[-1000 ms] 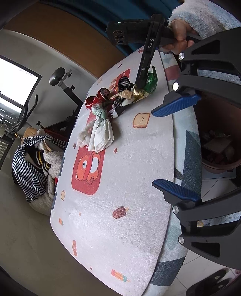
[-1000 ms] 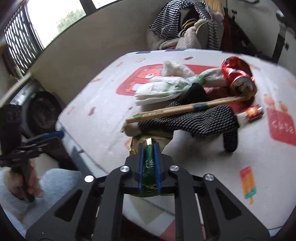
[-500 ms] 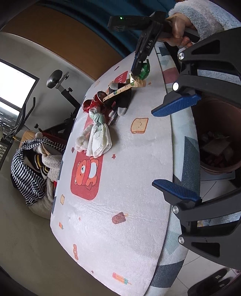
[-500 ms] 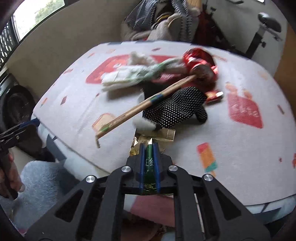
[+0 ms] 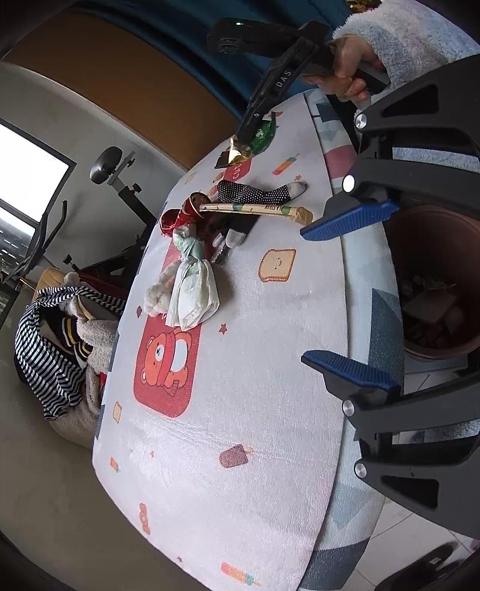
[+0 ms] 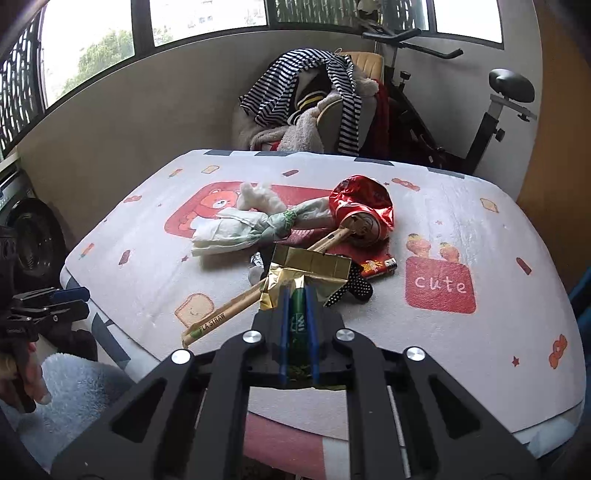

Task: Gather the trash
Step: 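Grasp the white plastic bag with the left tool while the right tool holds the packet, then carry the white bag into the bin with the left tool while the right tool drops the packet there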

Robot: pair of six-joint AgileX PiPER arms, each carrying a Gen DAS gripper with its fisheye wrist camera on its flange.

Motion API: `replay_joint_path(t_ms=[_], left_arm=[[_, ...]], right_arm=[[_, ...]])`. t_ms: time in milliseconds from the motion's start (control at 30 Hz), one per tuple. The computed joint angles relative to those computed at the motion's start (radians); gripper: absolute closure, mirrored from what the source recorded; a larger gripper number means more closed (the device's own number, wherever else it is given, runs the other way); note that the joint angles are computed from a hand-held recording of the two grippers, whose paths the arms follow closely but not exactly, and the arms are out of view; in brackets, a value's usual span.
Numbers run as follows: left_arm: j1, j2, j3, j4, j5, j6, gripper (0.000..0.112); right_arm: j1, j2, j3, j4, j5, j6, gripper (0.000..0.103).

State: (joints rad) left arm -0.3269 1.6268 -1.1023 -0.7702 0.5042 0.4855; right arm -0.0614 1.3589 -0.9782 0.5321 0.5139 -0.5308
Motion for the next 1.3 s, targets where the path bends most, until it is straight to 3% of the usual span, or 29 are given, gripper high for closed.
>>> replay_joint_path(t_ms=[67, 133, 333, 533, 567, 633, 800, 833, 867, 900, 967, 1133, 1300], left_arm=[[0.012, 0.036, -0.035, -0.024, 0.023, 0.002, 0.057], [0.013, 0.078, -0.088, -0.020, 0.043, -0.011, 0.059], [-0.014, 0.269, -0.348, 0.125, 0.109, -0.178, 0.062], [-0.028, 0.473, -0.657, 0.241, 0.193, -0.380, 0.069], [-0.031, 0.504, -0.710, 0.265, 0.208, -0.425, 0.069], [-0.031, 0.569, -0.814, 0.294, 0.245, -0.501, 0.069], [-0.038, 0.745, -1.093, 0.380, 0.383, -0.657, 0.069], [-0.040, 0.752, -1.099, 0.381, 0.373, -0.660, 0.070], [-0.043, 0.758, -1.109, 0.388, 0.370, -0.657, 0.083], [-0.046, 0.773, -1.137, 0.397, 0.390, -0.653, 0.091], [-0.060, 0.744, -1.093, 0.433, 0.352, -0.639, 0.102], [-0.054, 0.632, -0.982, 0.419, 0.259, -0.514, 0.106], [-0.026, 0.513, -0.945, 0.387, 0.259, -0.399, 0.106]], right_arm=[[-0.043, 0.015, 0.011, 0.121, 0.022, -0.171, 0.091], [-0.061, 0.030, -0.019, 0.142, 0.058, -0.241, 0.091], [-0.025, 0.034, -0.005, 0.096, 0.020, -0.203, 0.091], [-0.068, 0.036, -0.017, 0.107, 0.038, -0.247, 0.091], [-0.036, 0.036, 0.008, 0.097, -0.001, -0.229, 0.091], [0.003, 0.015, 0.070, 0.090, -0.061, -0.214, 0.091], [-0.017, -0.013, 0.100, 0.101, -0.055, -0.226, 0.091], [-0.025, -0.015, 0.105, 0.107, -0.054, -0.229, 0.091], [-0.030, -0.029, 0.106, 0.099, -0.043, -0.221, 0.091], [-0.037, -0.033, 0.110, 0.103, -0.040, -0.224, 0.091], [-0.046, -0.042, 0.117, 0.109, -0.035, -0.230, 0.091], [-0.064, -0.057, 0.122, 0.112, -0.023, -0.234, 0.091], [-0.049, -0.096, 0.125, 0.063, -0.023, -0.183, 0.091]])
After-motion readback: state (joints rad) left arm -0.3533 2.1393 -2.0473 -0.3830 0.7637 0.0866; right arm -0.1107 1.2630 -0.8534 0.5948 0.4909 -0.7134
